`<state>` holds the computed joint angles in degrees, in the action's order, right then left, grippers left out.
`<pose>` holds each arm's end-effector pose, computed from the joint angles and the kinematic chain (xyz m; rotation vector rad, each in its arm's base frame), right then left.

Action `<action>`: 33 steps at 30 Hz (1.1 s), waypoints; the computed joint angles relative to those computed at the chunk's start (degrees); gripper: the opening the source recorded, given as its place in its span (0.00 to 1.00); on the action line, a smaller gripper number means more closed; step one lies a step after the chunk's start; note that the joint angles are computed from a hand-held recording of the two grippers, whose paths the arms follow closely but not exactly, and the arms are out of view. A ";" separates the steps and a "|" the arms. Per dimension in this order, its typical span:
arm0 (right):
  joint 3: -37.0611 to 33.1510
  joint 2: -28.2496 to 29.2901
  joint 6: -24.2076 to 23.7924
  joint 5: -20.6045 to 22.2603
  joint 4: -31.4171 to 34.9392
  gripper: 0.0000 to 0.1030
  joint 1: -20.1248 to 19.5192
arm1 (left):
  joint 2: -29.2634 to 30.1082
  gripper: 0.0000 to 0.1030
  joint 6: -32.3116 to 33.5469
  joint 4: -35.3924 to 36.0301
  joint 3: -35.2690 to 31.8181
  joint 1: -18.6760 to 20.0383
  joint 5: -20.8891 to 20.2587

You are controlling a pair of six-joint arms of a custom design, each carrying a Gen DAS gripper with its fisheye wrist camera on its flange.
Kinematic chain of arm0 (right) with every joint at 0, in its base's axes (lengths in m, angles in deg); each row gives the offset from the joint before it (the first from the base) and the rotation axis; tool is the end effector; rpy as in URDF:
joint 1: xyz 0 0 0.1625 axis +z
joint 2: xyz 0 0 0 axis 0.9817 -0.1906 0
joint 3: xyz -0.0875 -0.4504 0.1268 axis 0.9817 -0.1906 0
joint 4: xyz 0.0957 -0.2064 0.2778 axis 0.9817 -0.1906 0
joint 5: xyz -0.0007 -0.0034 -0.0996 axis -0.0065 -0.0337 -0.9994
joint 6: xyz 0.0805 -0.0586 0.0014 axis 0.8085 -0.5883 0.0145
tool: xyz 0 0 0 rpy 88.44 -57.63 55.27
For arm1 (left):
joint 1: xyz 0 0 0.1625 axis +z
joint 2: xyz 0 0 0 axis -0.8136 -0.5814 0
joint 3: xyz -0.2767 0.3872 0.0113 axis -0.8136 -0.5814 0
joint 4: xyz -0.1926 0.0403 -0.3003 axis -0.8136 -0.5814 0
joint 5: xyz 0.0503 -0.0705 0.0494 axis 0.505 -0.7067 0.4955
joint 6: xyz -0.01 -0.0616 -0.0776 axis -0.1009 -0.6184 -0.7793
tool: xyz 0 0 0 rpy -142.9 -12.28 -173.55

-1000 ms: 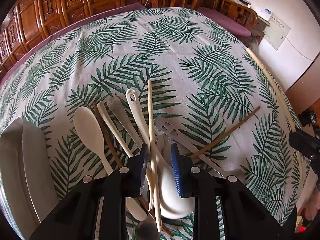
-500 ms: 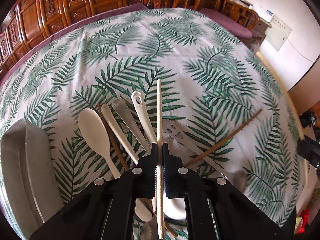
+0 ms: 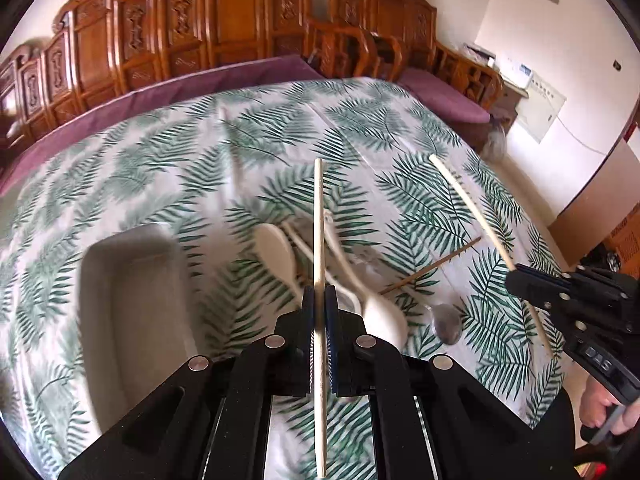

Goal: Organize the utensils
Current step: 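Lift the chopstick with the right gripper and carry it over the grey tray, then lower the chopstick into the grey tray and open the right gripper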

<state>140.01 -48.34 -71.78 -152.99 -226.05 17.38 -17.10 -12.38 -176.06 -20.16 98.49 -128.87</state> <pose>0.1393 -0.5964 0.4151 0.0408 -2.3120 0.9370 -0.4919 -0.7196 0.0781 1.1728 2.4767 -0.2905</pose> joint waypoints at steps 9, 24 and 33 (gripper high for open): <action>-5.90 4.68 -0.42 0.19 3.21 0.06 2.67 | -5.78 0.04 -0.65 -3.17 5.41 1.83 2.02; -12.36 10.32 -0.98 -0.25 6.63 0.06 5.43 | -6.60 0.04 -1.93 -4.14 5.63 5.01 4.09; -15.93 13.24 -0.81 0.06 9.02 0.06 6.00 | -6.20 0.04 -2.45 -3.55 4.38 6.31 4.25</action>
<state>124.07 -35.10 -72.60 -152.94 -217.03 23.38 -23.30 -14.83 -179.61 -15.79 104.81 -124.61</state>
